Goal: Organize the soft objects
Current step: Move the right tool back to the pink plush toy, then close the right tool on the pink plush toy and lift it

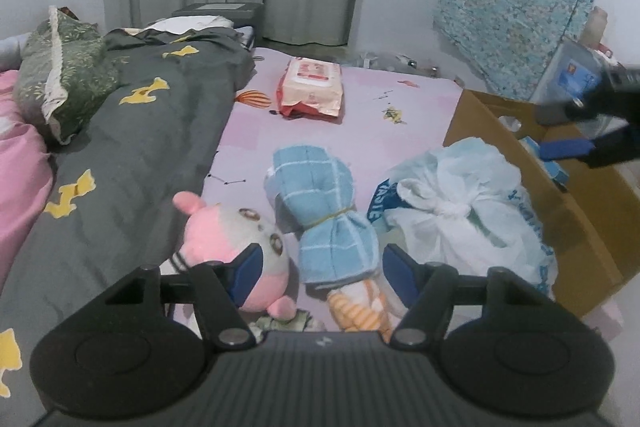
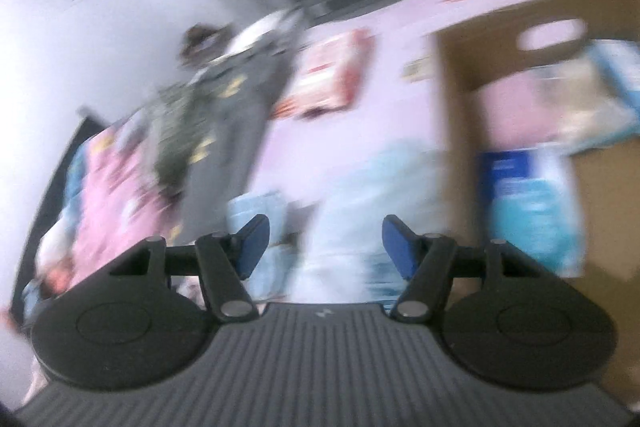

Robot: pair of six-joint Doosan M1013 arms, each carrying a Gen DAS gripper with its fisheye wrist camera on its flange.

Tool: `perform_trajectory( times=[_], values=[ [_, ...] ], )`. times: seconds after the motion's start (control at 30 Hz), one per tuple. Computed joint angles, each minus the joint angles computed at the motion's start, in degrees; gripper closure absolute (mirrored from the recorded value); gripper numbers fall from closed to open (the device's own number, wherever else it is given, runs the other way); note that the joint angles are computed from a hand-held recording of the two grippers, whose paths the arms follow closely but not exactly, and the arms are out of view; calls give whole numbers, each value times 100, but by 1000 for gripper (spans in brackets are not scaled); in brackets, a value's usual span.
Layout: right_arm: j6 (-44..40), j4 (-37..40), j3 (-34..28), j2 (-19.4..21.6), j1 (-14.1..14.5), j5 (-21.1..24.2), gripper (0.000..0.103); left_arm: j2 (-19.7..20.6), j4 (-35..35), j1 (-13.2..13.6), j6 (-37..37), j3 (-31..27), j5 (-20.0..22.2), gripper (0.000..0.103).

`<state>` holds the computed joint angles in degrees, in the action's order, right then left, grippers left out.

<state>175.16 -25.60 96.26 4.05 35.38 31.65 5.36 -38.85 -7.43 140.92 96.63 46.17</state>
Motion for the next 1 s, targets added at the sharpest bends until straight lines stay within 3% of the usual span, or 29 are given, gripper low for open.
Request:
perform_trajectory(
  times=[0.2, 0.37, 0.43, 0.5, 0.63, 0.8, 1.0],
  values=[
    [-1901, 1964, -464, 605, -134, -758, 41, -90, 69, 53, 186, 170, -314, 39],
    [-4332, 4880, -836, 1121, -295, -848, 41, -42, 66, 139, 249, 146, -471, 39],
    [-4754, 5528, -1024, 1342, -340, -690, 41, 23, 128, 173, 172, 81, -511, 39],
    [-4812, 5740, -1222, 1542, -355, -479, 41, 121, 217, 199, 115, -33, -492, 39],
    [-4666, 5857, -1590, 1896, -386, -62, 40, 380, 123, 244, 452, -309, -239, 28],
    [-4125, 5583, -1927, 2200, -400, 327, 35, 660, 561, 162, 139, -563, -162, 28],
    [-3888, 5492, -2188, 2464, -422, 580, 29, 924, 558, 190, 21, -797, 284, 28]
  ],
)
